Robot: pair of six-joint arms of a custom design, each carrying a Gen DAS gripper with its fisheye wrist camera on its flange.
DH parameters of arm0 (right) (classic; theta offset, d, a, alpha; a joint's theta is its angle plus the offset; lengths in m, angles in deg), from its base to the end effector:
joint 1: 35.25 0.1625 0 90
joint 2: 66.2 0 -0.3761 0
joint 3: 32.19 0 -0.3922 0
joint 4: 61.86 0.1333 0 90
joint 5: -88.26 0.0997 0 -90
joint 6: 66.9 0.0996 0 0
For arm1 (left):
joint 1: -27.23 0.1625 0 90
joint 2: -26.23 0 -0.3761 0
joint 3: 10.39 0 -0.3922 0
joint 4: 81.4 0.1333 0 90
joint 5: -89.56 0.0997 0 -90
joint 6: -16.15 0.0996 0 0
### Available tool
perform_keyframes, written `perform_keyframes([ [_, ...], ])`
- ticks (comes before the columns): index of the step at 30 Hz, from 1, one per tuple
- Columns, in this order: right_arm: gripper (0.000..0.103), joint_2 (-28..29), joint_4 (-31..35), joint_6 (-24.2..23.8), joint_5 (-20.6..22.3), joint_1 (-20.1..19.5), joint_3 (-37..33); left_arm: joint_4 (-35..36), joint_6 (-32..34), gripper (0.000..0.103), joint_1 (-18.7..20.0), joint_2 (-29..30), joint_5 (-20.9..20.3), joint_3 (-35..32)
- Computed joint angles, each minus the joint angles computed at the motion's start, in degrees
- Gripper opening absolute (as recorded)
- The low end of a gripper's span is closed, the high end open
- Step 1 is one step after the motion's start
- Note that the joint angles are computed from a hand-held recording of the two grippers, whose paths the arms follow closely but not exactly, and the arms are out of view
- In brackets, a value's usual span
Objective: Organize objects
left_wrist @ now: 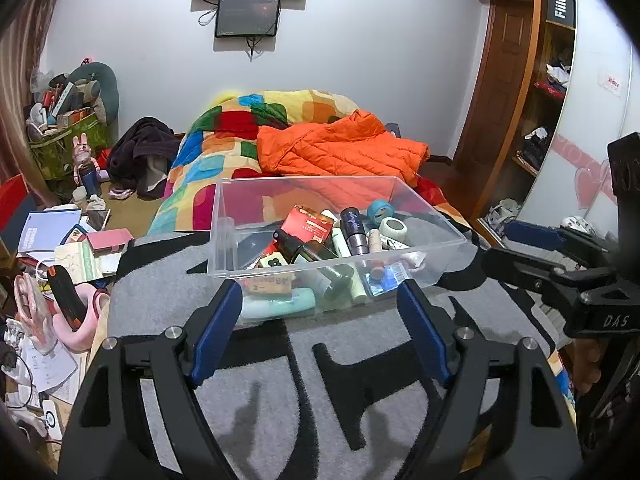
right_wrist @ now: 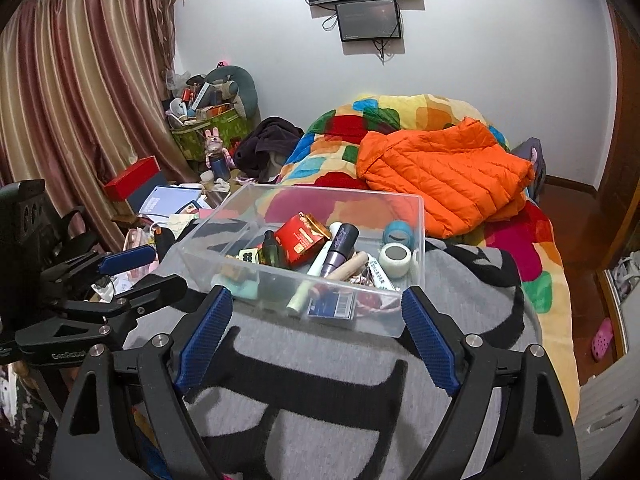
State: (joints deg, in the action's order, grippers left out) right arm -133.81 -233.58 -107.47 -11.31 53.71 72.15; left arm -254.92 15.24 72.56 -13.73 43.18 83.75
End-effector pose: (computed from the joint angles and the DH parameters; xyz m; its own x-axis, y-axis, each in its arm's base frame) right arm 0.1059 -0.5996 0.2767 -0.7556 -0.3570 0.5491 -0.6301 0.6252 -0.4606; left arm -0.3063 -0.5972 0.0720 -0.7621 0.2587 -0.5935 0.6008 0.6241 -0.4995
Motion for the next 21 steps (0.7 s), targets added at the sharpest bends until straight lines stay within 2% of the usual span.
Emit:
perform_keyframes([
  [21,0.085,0.2,0.9,1.3,0.3,-0.6,0.3,1.8,-1.5,0.083,0.4,0.3,-0.8,-0.4],
])
